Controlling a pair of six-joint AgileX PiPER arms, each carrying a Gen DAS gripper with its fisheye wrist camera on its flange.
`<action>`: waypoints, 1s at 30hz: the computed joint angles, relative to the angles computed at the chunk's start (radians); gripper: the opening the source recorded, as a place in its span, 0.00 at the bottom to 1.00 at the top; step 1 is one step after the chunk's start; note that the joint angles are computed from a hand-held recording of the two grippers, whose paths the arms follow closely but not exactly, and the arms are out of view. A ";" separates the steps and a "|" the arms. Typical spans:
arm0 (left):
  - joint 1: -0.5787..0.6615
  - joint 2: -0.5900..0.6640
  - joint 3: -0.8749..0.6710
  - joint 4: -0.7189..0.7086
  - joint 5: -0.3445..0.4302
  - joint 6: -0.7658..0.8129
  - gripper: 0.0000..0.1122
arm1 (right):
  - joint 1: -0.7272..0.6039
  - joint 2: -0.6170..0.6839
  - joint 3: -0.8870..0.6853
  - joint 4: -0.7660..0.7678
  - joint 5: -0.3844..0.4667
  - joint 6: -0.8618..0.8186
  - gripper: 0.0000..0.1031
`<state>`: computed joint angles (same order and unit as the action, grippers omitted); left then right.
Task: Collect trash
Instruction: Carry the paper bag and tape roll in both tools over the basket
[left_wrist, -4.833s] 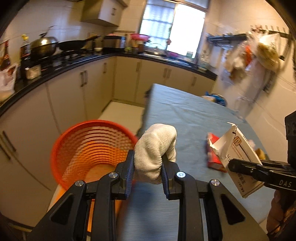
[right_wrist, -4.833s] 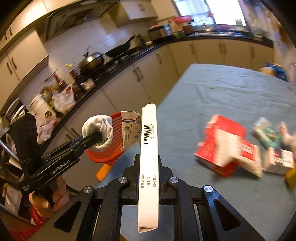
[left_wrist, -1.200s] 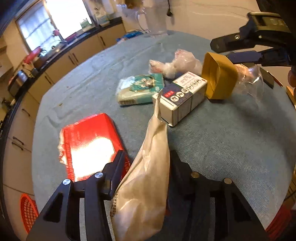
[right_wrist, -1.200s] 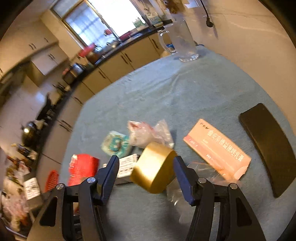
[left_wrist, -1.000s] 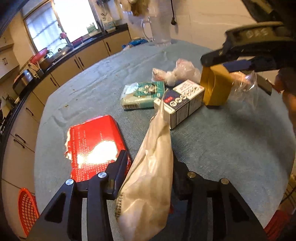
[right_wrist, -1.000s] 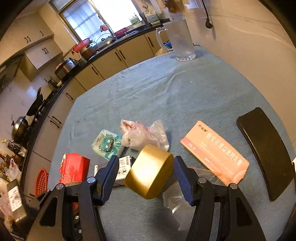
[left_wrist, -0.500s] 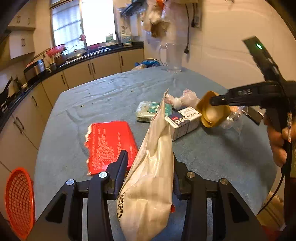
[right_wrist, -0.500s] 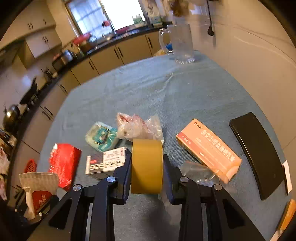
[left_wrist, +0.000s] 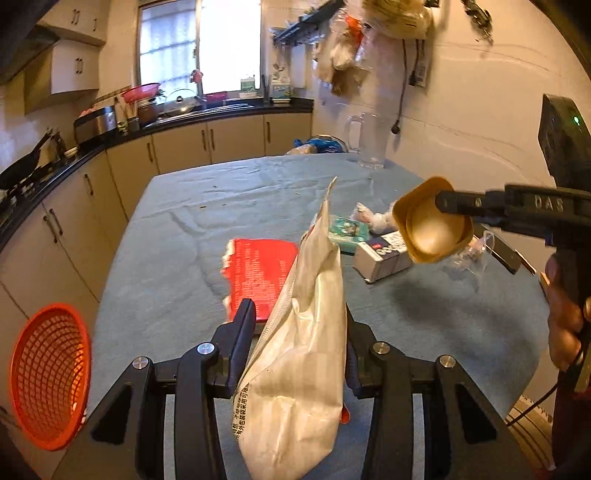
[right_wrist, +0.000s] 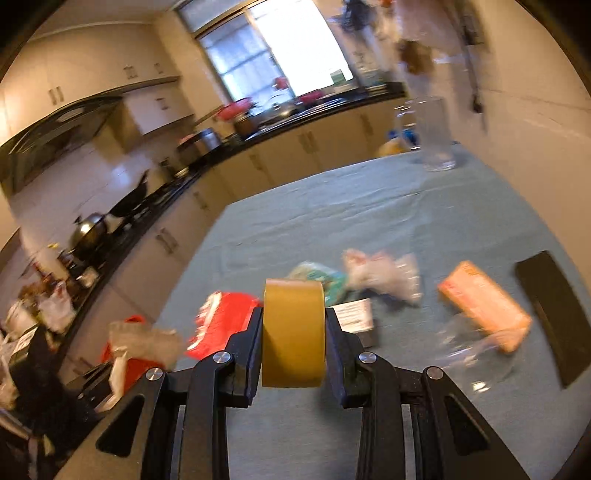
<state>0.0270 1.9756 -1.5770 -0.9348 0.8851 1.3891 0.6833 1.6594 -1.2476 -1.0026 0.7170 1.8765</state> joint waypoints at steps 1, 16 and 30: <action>0.008 0.002 -0.005 -0.001 0.004 -0.002 0.37 | -0.004 0.017 -0.019 0.017 -0.022 -0.019 0.32; 0.136 0.064 -0.100 0.020 0.021 -0.072 0.37 | 0.009 0.245 -0.309 0.214 -0.129 -0.273 0.32; 0.287 0.199 -0.341 0.076 0.074 -0.212 0.37 | 0.005 0.495 -0.728 0.549 -0.101 -0.678 0.32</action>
